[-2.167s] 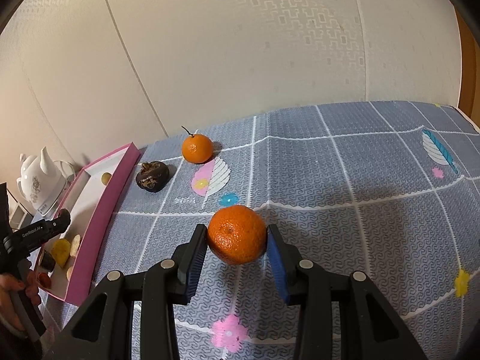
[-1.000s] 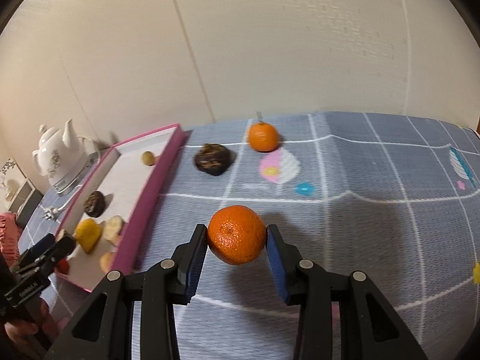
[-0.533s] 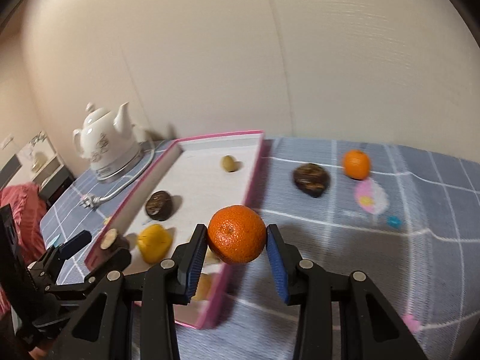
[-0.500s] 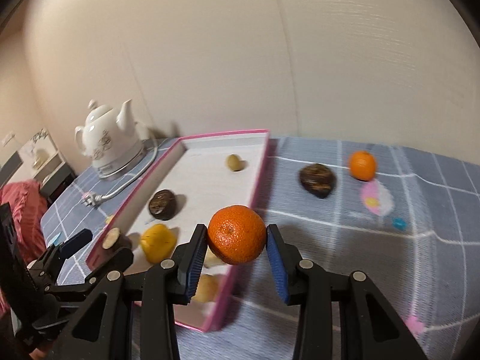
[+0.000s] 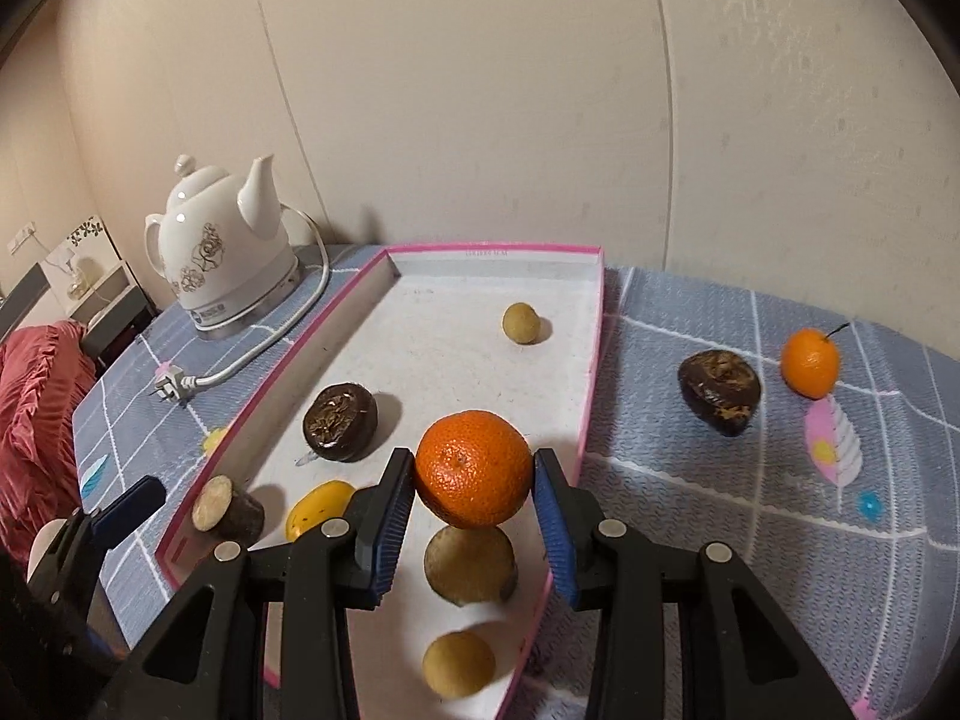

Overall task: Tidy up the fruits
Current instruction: 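Carry the orange mandarin into the pink tray and open the right tool, then move the right tool to the small orange mandarin and grasp it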

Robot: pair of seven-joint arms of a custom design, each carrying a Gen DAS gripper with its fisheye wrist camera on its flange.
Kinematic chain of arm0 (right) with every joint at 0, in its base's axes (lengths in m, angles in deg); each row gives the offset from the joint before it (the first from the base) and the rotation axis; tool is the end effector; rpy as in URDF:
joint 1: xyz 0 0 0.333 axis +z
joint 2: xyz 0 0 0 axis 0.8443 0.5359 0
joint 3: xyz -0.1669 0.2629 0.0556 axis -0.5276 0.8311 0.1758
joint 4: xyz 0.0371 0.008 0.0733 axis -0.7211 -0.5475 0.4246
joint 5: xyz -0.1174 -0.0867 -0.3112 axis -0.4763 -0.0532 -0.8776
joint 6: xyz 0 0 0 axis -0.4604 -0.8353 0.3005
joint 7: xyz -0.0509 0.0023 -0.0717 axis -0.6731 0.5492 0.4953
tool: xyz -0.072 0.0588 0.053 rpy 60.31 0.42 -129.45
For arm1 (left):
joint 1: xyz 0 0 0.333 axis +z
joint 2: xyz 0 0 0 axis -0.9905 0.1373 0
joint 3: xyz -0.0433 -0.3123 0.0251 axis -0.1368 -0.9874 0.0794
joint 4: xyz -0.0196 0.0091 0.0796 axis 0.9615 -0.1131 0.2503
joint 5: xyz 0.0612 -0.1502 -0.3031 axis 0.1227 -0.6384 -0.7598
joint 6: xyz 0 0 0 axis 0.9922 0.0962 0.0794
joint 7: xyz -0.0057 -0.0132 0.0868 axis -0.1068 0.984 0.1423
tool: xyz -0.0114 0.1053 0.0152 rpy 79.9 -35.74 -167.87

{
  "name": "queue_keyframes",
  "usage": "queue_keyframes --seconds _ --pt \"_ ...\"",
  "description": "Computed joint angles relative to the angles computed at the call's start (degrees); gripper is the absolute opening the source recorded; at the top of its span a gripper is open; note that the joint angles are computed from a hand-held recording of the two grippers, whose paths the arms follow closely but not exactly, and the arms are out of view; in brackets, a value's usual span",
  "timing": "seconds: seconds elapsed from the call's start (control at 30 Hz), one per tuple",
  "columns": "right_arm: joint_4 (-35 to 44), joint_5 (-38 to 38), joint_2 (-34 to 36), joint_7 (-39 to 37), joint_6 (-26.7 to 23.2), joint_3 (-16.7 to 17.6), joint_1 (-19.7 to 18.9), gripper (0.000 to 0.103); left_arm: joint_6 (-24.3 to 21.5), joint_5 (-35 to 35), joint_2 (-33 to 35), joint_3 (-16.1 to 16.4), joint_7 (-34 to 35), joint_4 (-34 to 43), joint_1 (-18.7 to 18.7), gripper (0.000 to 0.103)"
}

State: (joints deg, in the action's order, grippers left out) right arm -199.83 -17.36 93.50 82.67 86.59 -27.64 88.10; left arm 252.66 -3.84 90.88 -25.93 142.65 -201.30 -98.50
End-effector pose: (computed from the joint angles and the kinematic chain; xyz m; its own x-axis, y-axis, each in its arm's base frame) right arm 0.5064 0.3240 0.4550 0.1333 -0.9774 -0.1642 -0.7225 0.0175 -0.6912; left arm 0.4446 -0.1827 0.4121 -0.2124 -0.9682 0.1324 -0.5201 -0.0027 -0.8541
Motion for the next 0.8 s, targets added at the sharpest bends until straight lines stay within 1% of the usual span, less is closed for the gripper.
queue_keyframes --seconds 0.03,0.13,0.2,0.23,0.3,0.37,0.47,0.53,0.67,0.8 --pt "0.47 1.63 0.45 -1.31 -0.73 0.71 -0.55 0.041 -0.06 0.24 -0.02 -0.02 -0.22 -0.02 0.10 0.101" --pt "1.42 3.40 1.17 -2.48 -1.97 0.93 -0.61 0.041 -0.07 0.62 -0.03 -0.01 -0.71 -0.04 0.26 0.101" --pt "1.42 4.15 1.23 -2.84 -2.12 0.85 -0.54 0.041 -0.14 0.49 0.05 0.01 -0.58 0.08 0.19 0.101" --pt "1.12 3.61 1.09 -2.19 -1.39 0.34 -0.28 0.042 -0.22 0.19 0.09 0.03 -0.31 0.14 0.07 0.101" --pt "0.09 -0.35 0.37 1.61 1.21 -1.91 1.03 0.052 -0.37 -0.55 0.14 0.02 0.24 0.26 -0.27 0.101" --pt "-0.51 -3.08 -0.39 4.01 2.04 -2.86 1.56 0.060 -0.08 -0.63 0.15 -0.02 0.48 0.19 -0.41 0.101" --pt "-2.01 -11.55 -2.51 11.76 3.16 -4.83 2.59 0.060 0.03 -0.91 0.25 -0.08 0.91 0.25 -0.62 0.101" --pt "-3.59 -18.08 -4.39 18.93 4.12 -5.80 2.73 0.060 -0.04 -1.65 0.35 -0.08 1.59 0.40 -0.98 0.101" --pt "-6.78 -24.48 -7.53 26.66 3.44 -4.78 0.99 0.060 0.52 -1.12 0.36 -0.23 1.59 0.22 -1.02 0.101" --pt "-10.68 -27.51 -10.97 28.75 0.23 -2.39 -1.38 0.060 0.60 1.72 0.29 -0.56 0.43 -0.11 -0.51 0.101"
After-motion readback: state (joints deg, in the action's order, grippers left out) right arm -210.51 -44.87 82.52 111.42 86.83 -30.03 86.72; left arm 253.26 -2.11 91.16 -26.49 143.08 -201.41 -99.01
